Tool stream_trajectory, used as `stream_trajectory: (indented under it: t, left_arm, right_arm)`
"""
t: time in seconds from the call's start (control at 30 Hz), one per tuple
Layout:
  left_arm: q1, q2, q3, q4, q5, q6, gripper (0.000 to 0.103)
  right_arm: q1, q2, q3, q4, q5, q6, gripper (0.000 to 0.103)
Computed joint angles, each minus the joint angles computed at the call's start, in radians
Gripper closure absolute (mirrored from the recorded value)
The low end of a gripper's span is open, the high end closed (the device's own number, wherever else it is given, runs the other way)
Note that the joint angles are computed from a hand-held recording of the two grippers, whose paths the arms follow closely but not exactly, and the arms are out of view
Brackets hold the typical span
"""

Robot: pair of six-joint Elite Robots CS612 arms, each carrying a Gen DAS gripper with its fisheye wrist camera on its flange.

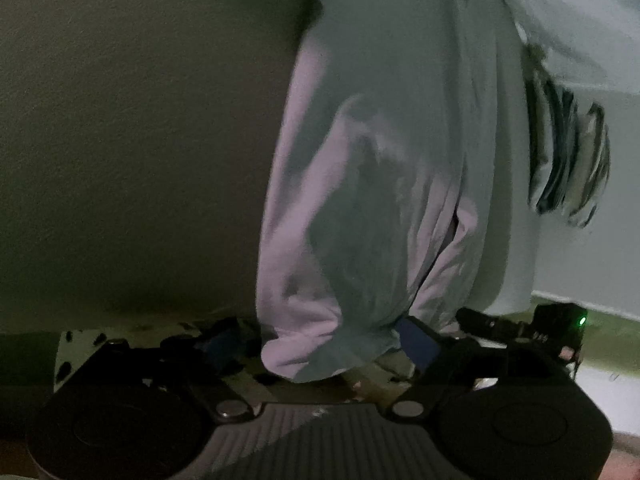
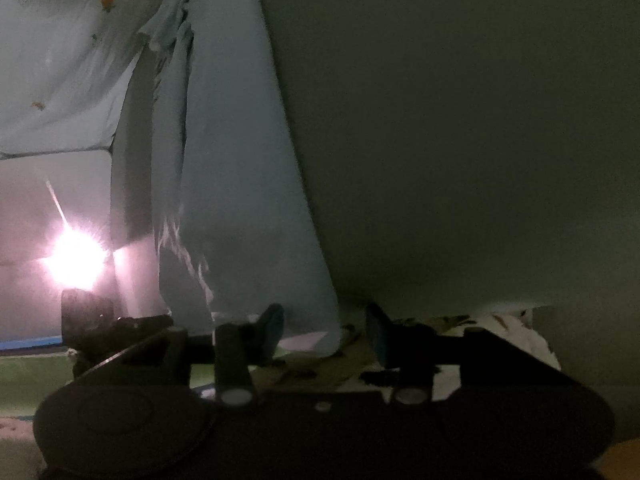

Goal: Fold clothes

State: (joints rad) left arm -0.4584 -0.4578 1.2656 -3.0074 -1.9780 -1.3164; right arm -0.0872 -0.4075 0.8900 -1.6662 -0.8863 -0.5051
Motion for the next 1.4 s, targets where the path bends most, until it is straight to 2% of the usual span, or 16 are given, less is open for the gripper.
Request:
stream_trajectory:
  t: [0.1, 0.17, 0.23, 0.27, 0.33, 0.37, 0.4, 0.43, 0.5, 0.63, 0.73, 0.9, 1.07, 1.2, 1.33, 1.4]
  left_arm:
    - [0.0, 0.004, -0.041, 0.107, -0.018, 0.099, 0.016]
    - [-0.001, 0.01, -0.065, 0.162, -0.024, 0.128, 0.018]
    - [-0.003, 0.016, -0.094, 0.231, -0.023, 0.134, 0.034]
    - [-0.005, 0.019, -0.107, 0.259, -0.018, 0.127, 0.047]
    - [-0.008, 0.022, -0.127, 0.308, -0.008, 0.125, 0.049]
    - [-0.008, 0.02, -0.133, 0.329, -0.009, 0.128, 0.054]
    - [-0.006, 0.016, -0.129, 0.329, -0.015, 0.113, 0.062]
    - [-0.005, 0.012, -0.124, 0.324, -0.021, 0.095, 0.067]
    - [0.003, 0.005, -0.094, 0.241, -0.051, 0.012, 0.075]
    - [0.019, 0.007, -0.034, -0.022, -0.099, -0.227, 0.081]
    - [0.024, 0.001, -0.011, -0.138, -0.078, -0.314, 0.082]
    - [0.033, 0.017, 0.003, -0.361, 0.017, -0.546, 0.083]
    - [0.049, 0.016, 0.004, -0.471, 0.158, -0.581, 0.084]
    - [0.062, 0.032, -0.059, -0.441, 0.215, -0.524, 0.085]
    - [0.084, 0.06, -0.133, -0.389, 0.219, -0.478, 0.086]
    - [0.093, 0.072, -0.156, -0.369, 0.23, -0.453, 0.087]
  right_arm:
    - [0.009, 0.015, -0.032, 0.048, -0.008, -0.021, 0.055]
    - [0.013, 0.028, -0.058, 0.082, -0.019, -0.039, 0.055]
    - [0.016, 0.041, -0.082, 0.108, -0.026, -0.033, 0.055]
    - [0.018, 0.045, -0.088, 0.112, -0.03, -0.027, 0.057]
    - [0.022, 0.043, -0.086, 0.104, -0.042, -0.027, 0.06]
    - [0.025, 0.036, -0.079, 0.099, -0.049, -0.047, 0.07]
    - [0.029, 0.029, -0.073, 0.095, -0.056, -0.067, 0.085]
    - [0.03, 0.022, -0.068, 0.097, -0.054, -0.092, 0.091]
    - [0.024, 0.017, -0.075, 0.145, -0.007, -0.134, 0.094]
    - [0.011, 0.025, -0.118, 0.266, 0.098, -0.194, 0.095]
    - [0.008, 0.035, -0.148, 0.325, 0.163, -0.201, 0.095]
    - [0.01, 0.045, -0.169, 0.324, 0.285, -0.129, 0.095]
    - [0.021, 0.071, -0.211, 0.249, 0.395, -0.063, 0.095]
    - [0.02, 0.106, -0.291, 0.207, 0.428, -0.028, 0.095]
    - [0.032, 0.17, -0.393, 0.106, 0.451, 0.104, 0.095]
    - [0.043, 0.217, -0.471, 0.034, 0.443, 0.22, 0.095]
